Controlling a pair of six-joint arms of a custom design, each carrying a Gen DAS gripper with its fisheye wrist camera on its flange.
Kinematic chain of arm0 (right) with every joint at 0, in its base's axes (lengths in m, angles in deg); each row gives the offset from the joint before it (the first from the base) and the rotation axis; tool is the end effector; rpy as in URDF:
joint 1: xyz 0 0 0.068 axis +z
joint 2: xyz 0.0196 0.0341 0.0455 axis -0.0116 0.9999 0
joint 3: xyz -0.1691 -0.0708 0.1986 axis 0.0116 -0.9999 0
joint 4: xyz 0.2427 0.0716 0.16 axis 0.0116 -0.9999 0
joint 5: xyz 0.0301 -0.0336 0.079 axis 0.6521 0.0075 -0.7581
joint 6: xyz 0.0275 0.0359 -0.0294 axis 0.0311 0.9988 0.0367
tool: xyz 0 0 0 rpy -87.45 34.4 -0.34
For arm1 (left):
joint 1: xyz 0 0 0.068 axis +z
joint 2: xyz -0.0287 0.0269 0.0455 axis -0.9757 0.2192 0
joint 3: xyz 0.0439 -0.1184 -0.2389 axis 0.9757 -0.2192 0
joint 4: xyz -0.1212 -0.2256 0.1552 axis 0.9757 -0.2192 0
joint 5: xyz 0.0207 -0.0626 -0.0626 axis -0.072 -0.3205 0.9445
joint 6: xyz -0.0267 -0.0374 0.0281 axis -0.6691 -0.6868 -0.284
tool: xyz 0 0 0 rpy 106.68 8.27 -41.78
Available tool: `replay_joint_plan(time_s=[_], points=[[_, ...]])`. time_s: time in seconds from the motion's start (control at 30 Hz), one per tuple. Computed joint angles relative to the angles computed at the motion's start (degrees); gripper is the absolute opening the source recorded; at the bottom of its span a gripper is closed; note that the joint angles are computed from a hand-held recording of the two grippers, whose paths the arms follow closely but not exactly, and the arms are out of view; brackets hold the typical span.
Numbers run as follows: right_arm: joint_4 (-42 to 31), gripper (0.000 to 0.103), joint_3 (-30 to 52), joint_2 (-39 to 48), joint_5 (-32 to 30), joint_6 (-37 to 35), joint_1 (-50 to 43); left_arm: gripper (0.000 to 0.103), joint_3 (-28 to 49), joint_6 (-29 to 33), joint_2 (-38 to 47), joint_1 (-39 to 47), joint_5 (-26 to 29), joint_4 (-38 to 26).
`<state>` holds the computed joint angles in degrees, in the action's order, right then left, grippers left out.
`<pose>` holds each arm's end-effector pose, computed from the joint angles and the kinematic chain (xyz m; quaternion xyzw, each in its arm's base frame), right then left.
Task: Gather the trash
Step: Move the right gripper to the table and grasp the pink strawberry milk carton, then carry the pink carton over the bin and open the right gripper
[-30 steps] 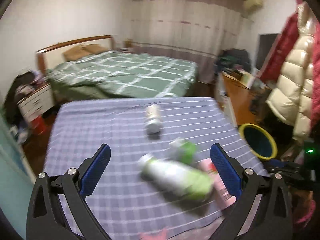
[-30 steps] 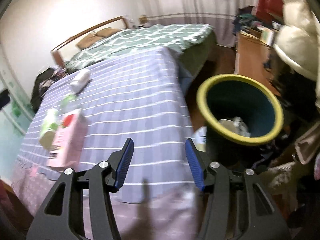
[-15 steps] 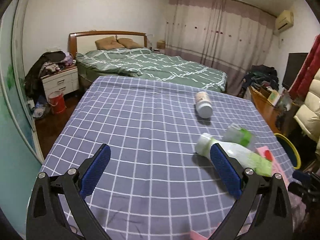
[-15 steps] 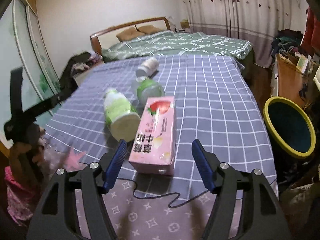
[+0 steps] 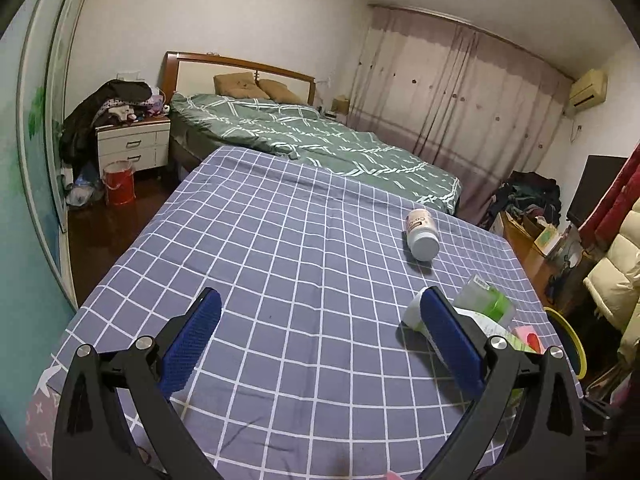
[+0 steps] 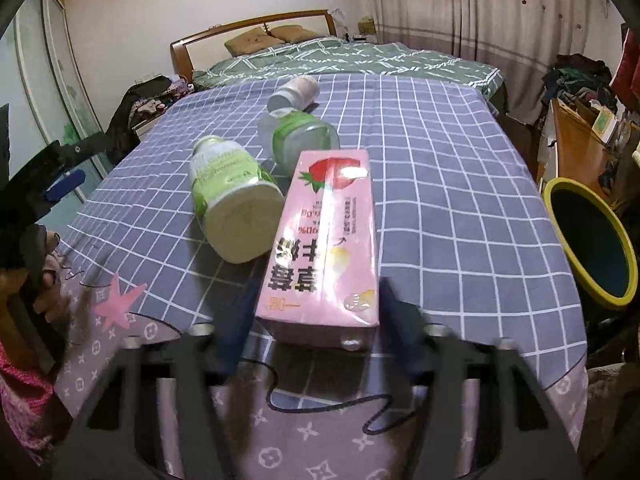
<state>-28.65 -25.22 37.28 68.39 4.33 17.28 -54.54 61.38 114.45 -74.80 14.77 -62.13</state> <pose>0.3088 0.1117 0.1492 -0.2813 0.8870 0.1714 0.3237 0.2094 0.0187 0.1464 -0.2861 0.8205 0.0110 0.4947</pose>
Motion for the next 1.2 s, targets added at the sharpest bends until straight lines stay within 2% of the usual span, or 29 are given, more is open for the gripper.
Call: replay_joint_plan(time_s=[0.27, 0.6, 0.77, 0.83, 1.07, 1.13, 1.17, 1.2], points=[[1.5, 0.050, -0.1, -1.3, -7.1, 0.7, -6.1, 0.098, 0.8, 0.2, 1.4, 0.0, 1.5, -0.1], [-3.8, 0.049, 6.4, 1.2, -15.8, 2.0, -18.0, 0.098, 0.5, -0.1, 0.2, -0.6, 0.7, -0.6], [1.3, 0.049, 8.3, 2.1, -12.7, 5.3, -23.6, 0.098, 0.5, 0.0, 0.6, -0.9, 0.5, -0.3], [4.1, 0.049, 9.7, 3.7, -9.2, 6.6, -25.4, 0.098, 0.9, 0.0, 1.0, -1.1, 0.2, -0.4], [6.7, 0.050, 20.4, 15.6, -1.0, 10.0, -28.2, 0.098, 0.8, 0.3, 1.0, -1.8, -0.7, -0.1], [7.6, 0.059, 23.7, 19.6, 2.5, 11.1, -28.0, 0.098, 0.9, 0.5, 1.1, -2.4, -1.3, -0.1], [6.9, 0.069, 25.5, 21.3, 3.7, 11.6, -28.1, 0.098, 1.0, 0.7, 1.1, -2.7, -1.6, -0.1], [6.4, 0.069, 27.3, 23.1, 4.7, 12.9, -28.2, 0.098, 1.2, 0.9, 1.4, -3.1, -2.1, -0.1]])
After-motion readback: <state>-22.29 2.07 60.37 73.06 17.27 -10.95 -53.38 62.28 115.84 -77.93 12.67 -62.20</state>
